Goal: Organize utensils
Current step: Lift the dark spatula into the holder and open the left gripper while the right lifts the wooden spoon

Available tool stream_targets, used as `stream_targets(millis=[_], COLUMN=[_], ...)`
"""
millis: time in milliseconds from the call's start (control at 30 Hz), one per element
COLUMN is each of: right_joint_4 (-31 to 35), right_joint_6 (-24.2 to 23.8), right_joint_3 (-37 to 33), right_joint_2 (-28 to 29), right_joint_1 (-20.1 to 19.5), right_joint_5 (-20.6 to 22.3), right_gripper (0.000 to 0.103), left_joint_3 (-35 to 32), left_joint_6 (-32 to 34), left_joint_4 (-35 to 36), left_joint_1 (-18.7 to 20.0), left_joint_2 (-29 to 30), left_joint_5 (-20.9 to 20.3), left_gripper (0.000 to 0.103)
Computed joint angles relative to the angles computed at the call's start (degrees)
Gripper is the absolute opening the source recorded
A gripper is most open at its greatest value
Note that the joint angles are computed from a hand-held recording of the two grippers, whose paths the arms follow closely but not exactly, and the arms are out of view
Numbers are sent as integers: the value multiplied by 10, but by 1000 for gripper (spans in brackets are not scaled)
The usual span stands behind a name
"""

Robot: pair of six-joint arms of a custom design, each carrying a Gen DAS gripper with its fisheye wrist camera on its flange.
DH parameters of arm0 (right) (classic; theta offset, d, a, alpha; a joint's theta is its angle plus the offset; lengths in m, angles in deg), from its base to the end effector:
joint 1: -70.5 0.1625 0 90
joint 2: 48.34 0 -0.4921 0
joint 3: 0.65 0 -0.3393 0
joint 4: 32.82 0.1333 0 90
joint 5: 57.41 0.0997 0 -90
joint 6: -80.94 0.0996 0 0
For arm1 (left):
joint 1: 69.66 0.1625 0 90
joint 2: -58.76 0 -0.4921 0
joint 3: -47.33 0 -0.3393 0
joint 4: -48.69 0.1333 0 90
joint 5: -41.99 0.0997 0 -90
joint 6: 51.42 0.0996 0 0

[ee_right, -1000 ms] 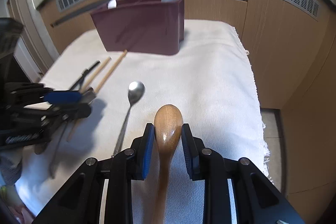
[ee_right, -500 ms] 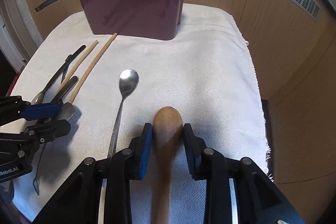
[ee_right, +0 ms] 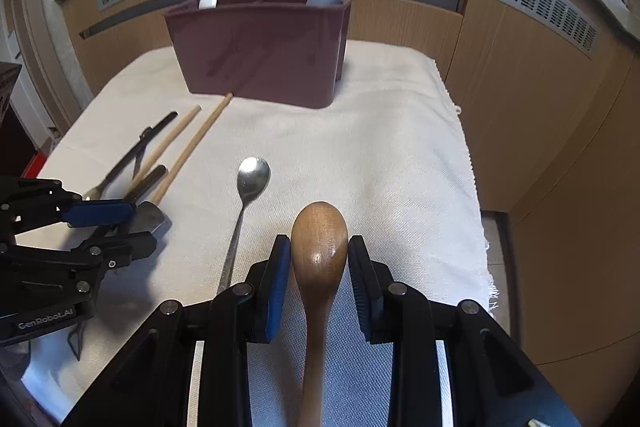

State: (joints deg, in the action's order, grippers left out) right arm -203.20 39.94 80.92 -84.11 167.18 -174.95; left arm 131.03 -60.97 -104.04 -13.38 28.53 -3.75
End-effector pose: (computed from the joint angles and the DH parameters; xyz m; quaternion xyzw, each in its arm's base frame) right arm 0.1760 -0.7527 0.1908 0.3101 -0.8768 0.2088 0.3023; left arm -0.2405 -0.7256 0.0833 0.1636 0.9092 -0.2079 0.3215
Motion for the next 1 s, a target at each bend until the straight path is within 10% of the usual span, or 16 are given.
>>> stream_targets(millis=[367, 633, 800, 1000], right_joint_4=[-105, -81, -24, -20], right_joint_6=[-24, -36, -29, -25], right_joint_3=[41, -185, -298, -255], right_joint_2=[-56, 8, 52, 40], right_joint_1=[32, 89, 100, 82], right_joint_5=[107, 158, 150, 130], right_gripper=[27, 27, 27, 27], left_joint_3=[82, -67, -160, -108], left_joint_6=[89, 308, 346, 272], left_joint_4=[-288, -428, -395, -270], left_joint_1=[-50, -81, -71, -31], left_joint_2=[-35, -26, -17, -39], left_joint_5=[34, 56, 37, 33], left_gripper=[31, 22, 20, 22])
